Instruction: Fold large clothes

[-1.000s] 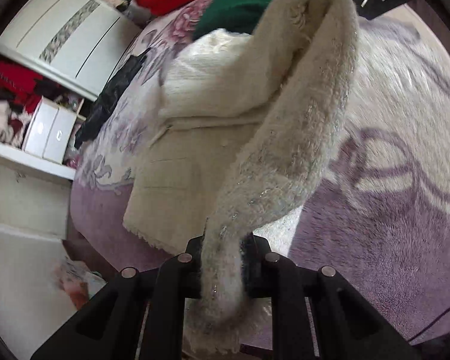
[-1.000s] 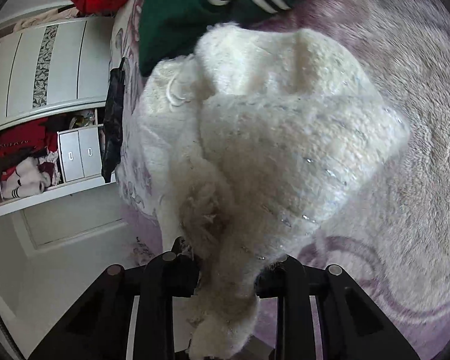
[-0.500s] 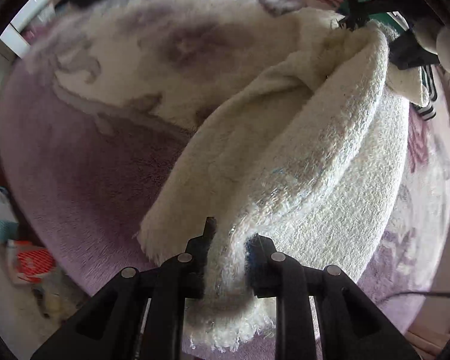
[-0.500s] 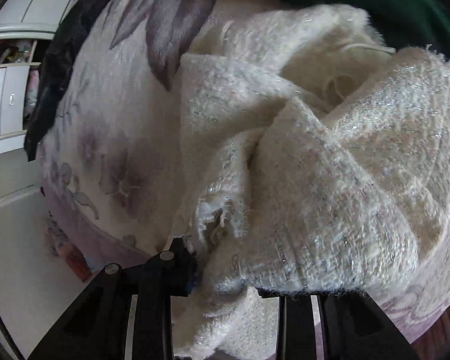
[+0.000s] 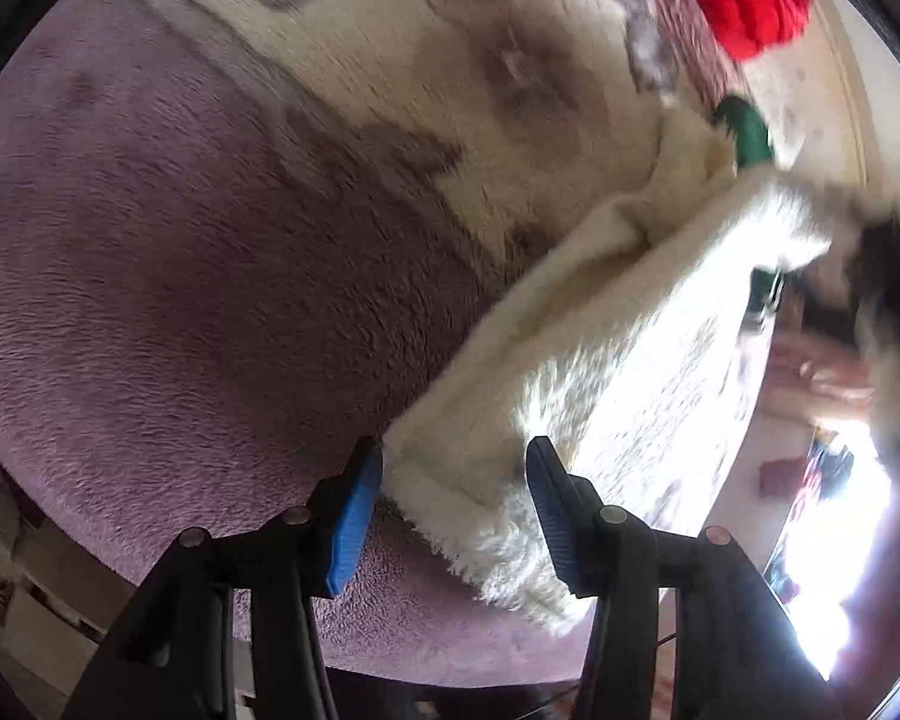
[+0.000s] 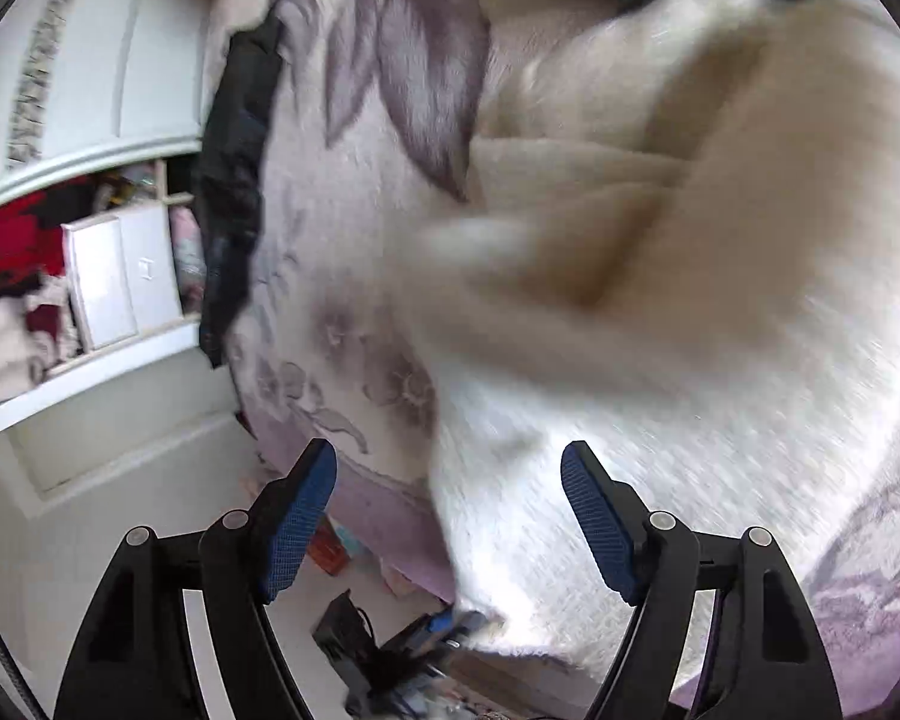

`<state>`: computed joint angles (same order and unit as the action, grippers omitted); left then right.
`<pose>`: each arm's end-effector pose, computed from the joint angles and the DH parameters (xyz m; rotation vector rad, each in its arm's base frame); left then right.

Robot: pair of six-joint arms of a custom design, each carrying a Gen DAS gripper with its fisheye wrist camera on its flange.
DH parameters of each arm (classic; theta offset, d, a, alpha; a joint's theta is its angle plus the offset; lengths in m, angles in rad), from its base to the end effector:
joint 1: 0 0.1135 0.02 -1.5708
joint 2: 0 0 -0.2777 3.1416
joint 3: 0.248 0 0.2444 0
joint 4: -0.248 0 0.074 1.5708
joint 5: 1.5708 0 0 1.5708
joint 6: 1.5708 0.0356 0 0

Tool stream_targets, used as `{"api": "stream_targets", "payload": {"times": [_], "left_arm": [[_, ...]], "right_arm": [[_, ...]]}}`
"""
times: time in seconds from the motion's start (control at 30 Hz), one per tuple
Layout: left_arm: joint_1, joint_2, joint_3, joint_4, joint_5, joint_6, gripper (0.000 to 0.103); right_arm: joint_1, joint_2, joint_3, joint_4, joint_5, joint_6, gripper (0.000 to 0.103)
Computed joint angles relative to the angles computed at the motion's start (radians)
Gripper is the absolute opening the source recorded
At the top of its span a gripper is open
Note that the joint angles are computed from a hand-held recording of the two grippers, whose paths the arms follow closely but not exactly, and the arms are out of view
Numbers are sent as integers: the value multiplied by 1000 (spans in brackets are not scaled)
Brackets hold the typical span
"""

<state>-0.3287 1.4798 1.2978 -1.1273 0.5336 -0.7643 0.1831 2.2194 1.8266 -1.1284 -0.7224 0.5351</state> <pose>0.2456 -0.1029 0.3051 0.5342 -2.9046 0.8909 0.4230 0.1023 0.1990 -0.4579 -2.7225 -1.0004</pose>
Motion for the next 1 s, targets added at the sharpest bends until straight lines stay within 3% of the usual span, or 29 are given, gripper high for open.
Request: {"api": "stream_targets", "payload": {"times": [0.17, 0.33, 0.4, 0.47, 0.57, 0.6, 0.63, 0.67, 0.77, 0.87, 1.0], "left_arm": [[-43, 41, 52, 61, -3, -17, 48], [-98, 240, 123, 76, -60, 102, 54], [-112, 294, 123, 90, -48, 116, 54], [-130, 294, 115, 118, -78, 106, 56], [-168, 278, 127, 135, -150, 105, 55], [-181, 261, 118, 149, -172, 92, 47], [-192, 235, 98, 174, -185, 73, 30], [-202, 210, 82, 180, -204, 54, 25], [-231, 106, 25, 189, -230, -14, 17], [-271, -5, -31, 176, -228, -86, 16], [-394, -118, -48, 112, -247, -205, 16]], "right_arm": [[-106, -255, -450, 73, 164, -126, 79], [-181, -347, -951, 282, 40, -158, 79], [-169, -342, -1069, 381, -31, -146, 79], [-137, -330, -1180, 535, -104, -92, 79], [-50, -314, -1344, 927, -191, 184, 79], [-12, -313, -1395, 1081, -213, 309, 79], [19, -327, -1411, 1145, -205, 370, 77], [42, -347, -1406, 1138, -183, 379, 58], [80, -453, -1398, 1047, -141, 366, 27], [43, -594, -1428, 911, -148, 345, 21], [-31, -823, -1426, 574, -160, 214, 19]]}}
